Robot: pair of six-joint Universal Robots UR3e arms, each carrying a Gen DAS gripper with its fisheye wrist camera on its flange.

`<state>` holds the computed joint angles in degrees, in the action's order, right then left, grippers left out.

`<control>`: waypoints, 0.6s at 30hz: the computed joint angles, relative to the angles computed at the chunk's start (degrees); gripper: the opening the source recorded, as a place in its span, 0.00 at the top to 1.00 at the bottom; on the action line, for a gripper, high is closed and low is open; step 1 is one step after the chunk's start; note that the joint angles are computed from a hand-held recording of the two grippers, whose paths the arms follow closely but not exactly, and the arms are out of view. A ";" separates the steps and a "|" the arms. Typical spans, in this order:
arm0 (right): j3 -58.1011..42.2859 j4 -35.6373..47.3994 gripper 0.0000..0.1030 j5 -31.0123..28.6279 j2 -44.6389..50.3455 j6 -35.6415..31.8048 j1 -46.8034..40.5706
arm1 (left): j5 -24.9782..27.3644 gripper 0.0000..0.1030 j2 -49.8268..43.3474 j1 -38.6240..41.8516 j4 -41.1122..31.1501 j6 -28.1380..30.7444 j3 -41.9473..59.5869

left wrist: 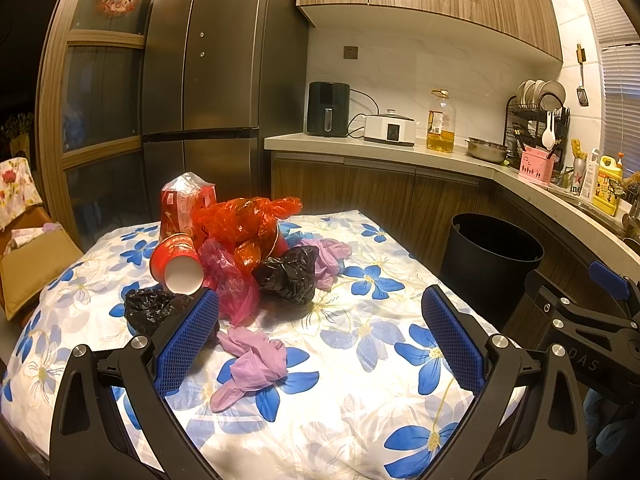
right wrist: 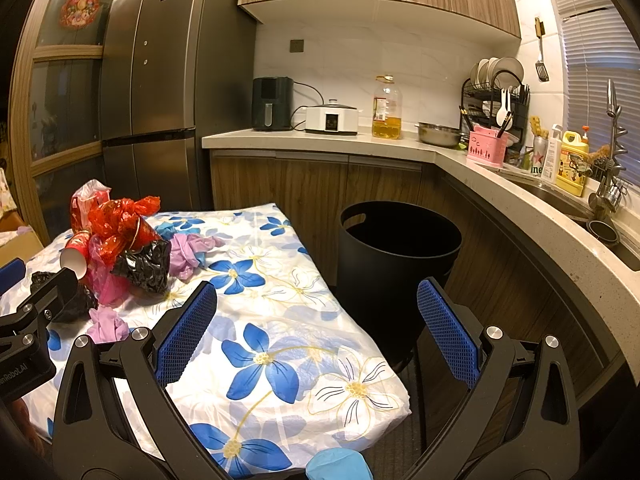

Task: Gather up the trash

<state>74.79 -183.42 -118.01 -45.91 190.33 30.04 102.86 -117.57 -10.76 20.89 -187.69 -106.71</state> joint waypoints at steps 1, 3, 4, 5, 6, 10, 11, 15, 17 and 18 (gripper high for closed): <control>0.05 -0.04 0.04 0.04 -0.02 -0.02 0.00 | 0.00 0.05 0.00 0.00 0.00 0.00 0.00; 0.10 -0.01 0.04 -0.01 -0.08 -0.03 0.00 | -0.03 0.05 0.02 0.01 -0.07 -0.06 0.00; 0.16 -0.01 0.04 0.02 -0.13 0.00 -0.01 | -0.03 0.05 0.02 0.01 -0.07 -0.06 0.00; 0.16 -0.01 0.04 0.02 -0.13 0.00 -0.01 | -0.03 0.05 0.02 0.01 -0.07 -0.06 0.00; 0.16 -0.01 0.04 0.02 -0.13 0.00 -0.01 | -0.03 0.05 0.02 0.01 -0.07 -0.06 0.00; 0.35 -0.19 0.04 0.10 -0.20 -0.05 -0.08 | -0.09 0.05 0.03 0.03 -0.03 -0.05 -0.02; 0.37 -0.20 0.04 0.07 -0.20 -0.05 -0.09 | -0.09 0.05 0.03 0.03 -0.03 -0.05 -0.02; 0.47 -0.26 0.04 0.10 -0.23 -0.04 -0.13 | -0.15 0.05 0.09 0.02 -0.09 -0.05 -0.06; 0.45 -0.26 0.04 0.12 -0.20 -0.04 -0.14 | -0.26 0.05 0.11 0.09 0.23 0.00 -0.41; 0.44 -0.25 0.04 0.11 -0.18 -0.01 -0.13 | -0.83 0.05 0.28 0.67 0.56 0.25 -0.87</control>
<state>75.23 -183.67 -117.90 -46.09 190.32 29.91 102.03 -117.29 -10.09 21.45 -187.45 -107.57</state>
